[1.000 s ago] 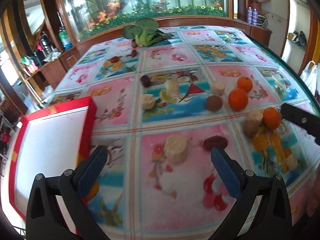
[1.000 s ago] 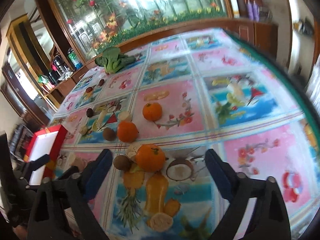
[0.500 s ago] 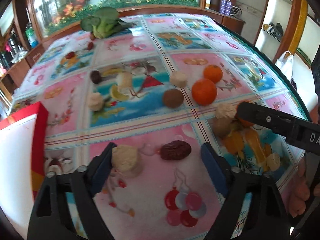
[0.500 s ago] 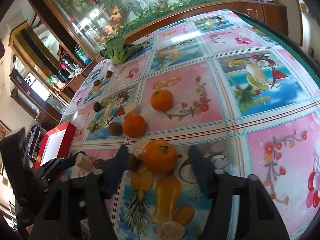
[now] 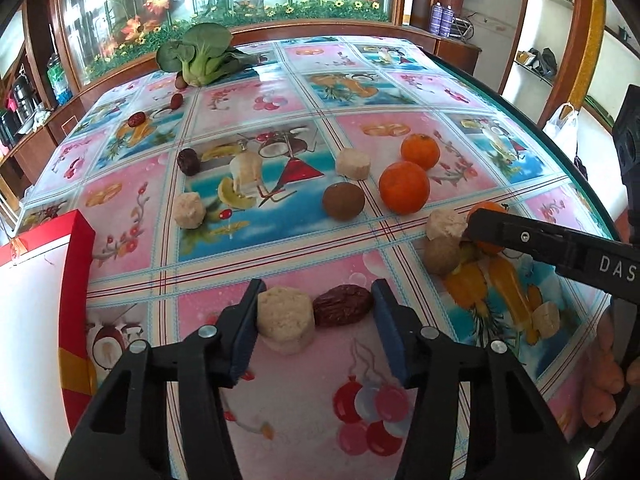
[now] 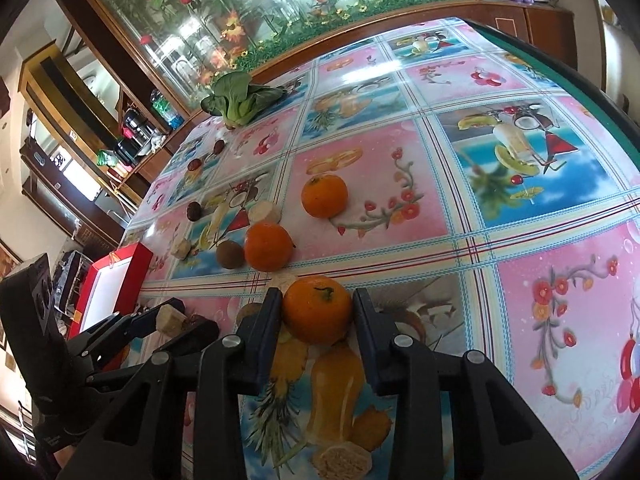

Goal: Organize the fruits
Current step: 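Grasp the beige cake cube with the left gripper while the right gripper grasps a mandarin orange, then carry both items to the red-rimmed tray while the left gripper releases the cake cube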

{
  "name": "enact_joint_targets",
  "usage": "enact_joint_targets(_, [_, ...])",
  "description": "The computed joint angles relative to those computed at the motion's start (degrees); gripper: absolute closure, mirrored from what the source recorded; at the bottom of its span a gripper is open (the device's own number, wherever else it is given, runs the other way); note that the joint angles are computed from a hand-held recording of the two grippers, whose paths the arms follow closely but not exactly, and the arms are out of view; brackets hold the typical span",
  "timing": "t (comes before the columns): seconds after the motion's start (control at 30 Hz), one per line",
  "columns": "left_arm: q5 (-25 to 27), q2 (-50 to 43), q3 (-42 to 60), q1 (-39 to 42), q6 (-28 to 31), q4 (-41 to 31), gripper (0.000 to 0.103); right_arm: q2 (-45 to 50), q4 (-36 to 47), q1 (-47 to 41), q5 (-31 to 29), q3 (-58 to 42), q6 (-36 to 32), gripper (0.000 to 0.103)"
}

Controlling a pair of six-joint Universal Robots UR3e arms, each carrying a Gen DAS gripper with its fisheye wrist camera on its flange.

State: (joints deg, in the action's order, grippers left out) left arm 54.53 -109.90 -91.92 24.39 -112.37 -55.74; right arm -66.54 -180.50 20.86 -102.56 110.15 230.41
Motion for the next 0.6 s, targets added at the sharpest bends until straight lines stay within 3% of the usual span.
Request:
enact_joint_targets(0.13, [-0.5, 1.1, -0.1, 1.1, -0.1, -1.7, 0.048, 0.3, -1.4, 1.4, -2.9, -0.6, -0.8, 0.068])
enact_joint_targets(0.27, [-2.2, 4.0, -2.3, 3.4, 0.5, -0.8, 0.063, 1.1, -3.9, 3.2, -5.9, -1.4, -2.3, 0.068])
enact_joint_targets(0.43, [-4.1, 5.6, -3.1, 6.3, 2.1, -0.6, 0.063, 2.5, -4.5, 4.6, -8.1, -3.4, -3.9, 0.068])
enact_joint_targets(0.53, [-5.1, 4.6, 0.4, 7.9, 4.9, -7.6, 0.063, 2.6, -2.7, 5.1, -8.8, -4.4, -3.0, 0.068])
enact_joint_targets(0.6, [-4.4, 5.5, -1.7, 8.7, 6.8, -5.2, 0.063, 2.8, -1.8, 5.3, -9.3, -4.8, -2.7, 0.068])
